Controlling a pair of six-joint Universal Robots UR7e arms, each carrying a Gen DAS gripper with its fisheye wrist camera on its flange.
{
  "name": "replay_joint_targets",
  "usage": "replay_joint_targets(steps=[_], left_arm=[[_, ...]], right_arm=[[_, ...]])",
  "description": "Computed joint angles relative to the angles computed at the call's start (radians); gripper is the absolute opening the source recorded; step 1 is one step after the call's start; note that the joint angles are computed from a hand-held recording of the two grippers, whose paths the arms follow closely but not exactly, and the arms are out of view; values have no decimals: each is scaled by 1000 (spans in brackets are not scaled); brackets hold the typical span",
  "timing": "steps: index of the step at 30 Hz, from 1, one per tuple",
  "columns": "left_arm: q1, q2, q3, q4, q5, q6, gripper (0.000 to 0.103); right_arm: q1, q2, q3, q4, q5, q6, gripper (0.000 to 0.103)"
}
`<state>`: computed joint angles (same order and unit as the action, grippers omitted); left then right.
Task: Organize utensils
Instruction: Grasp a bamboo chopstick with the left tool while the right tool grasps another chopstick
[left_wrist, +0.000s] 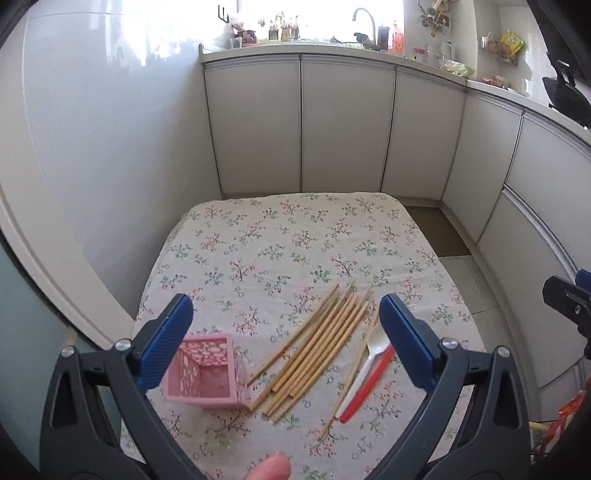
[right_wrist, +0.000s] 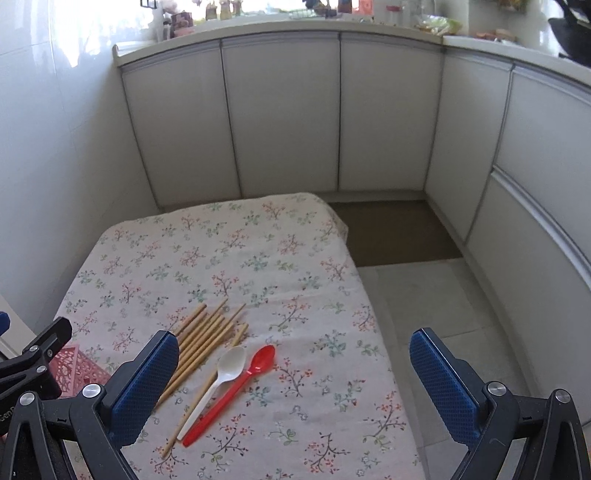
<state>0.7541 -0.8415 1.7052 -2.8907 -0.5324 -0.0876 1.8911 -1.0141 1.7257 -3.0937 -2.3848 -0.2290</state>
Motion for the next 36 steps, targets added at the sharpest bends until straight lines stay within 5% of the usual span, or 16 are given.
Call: replay_joint_targets(steps=[7, 19, 28, 36], left_arm=[[100, 117, -179, 191, -82, 9, 97], [235, 316, -511, 491, -266, -22, 50], [282, 385, -622, 524, -337, 25, 34], [296, 420, -689, 577, -407, 40, 25]], right_arm=[[-103, 92, -140, 261, 50, 127, 103], [-235, 242, -387, 558, 228, 206, 101], [-281, 325, -496, 612, 315, 208, 79], [-309, 357, -547, 673, 425, 250, 44]])
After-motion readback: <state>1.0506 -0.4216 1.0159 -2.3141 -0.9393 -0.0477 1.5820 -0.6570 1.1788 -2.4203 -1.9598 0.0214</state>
